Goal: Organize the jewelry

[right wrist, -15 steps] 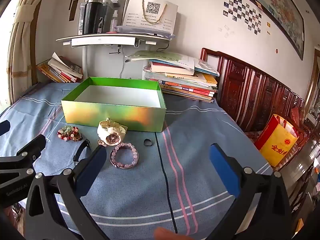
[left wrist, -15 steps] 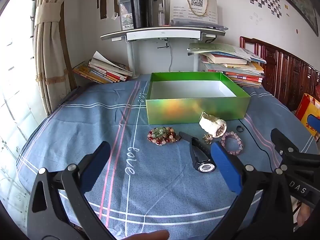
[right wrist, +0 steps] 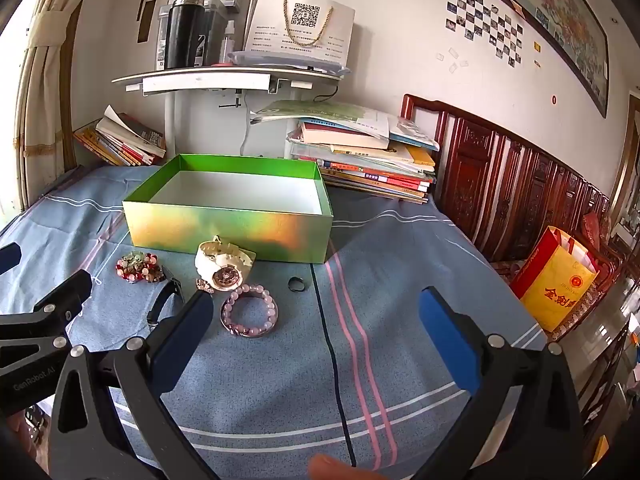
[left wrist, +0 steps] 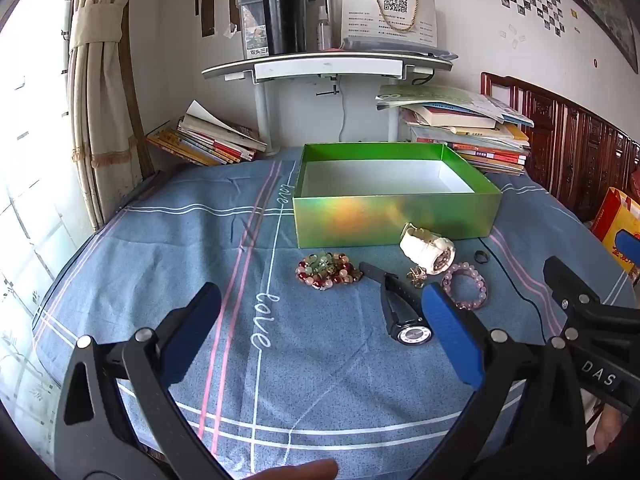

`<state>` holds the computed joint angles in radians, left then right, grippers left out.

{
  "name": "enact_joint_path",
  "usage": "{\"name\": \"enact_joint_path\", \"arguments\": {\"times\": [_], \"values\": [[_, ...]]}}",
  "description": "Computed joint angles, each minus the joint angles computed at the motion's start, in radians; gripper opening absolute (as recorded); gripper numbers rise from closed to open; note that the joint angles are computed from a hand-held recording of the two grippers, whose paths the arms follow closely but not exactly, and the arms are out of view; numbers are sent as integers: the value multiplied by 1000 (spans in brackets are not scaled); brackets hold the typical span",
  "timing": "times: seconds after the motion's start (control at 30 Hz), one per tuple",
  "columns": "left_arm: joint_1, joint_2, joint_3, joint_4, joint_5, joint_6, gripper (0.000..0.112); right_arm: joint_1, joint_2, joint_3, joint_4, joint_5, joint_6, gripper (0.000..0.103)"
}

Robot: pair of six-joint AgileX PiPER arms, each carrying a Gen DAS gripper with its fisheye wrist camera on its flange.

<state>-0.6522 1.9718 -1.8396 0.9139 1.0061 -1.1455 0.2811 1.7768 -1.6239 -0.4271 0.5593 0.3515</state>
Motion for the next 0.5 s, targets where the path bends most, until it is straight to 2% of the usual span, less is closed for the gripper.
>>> {"name": "enact_joint_path", "arguments": {"times": [0.5], "values": [[0,1,-3,-3,2,3,100,-3,-2,2,8,-2,-5,101]]}}
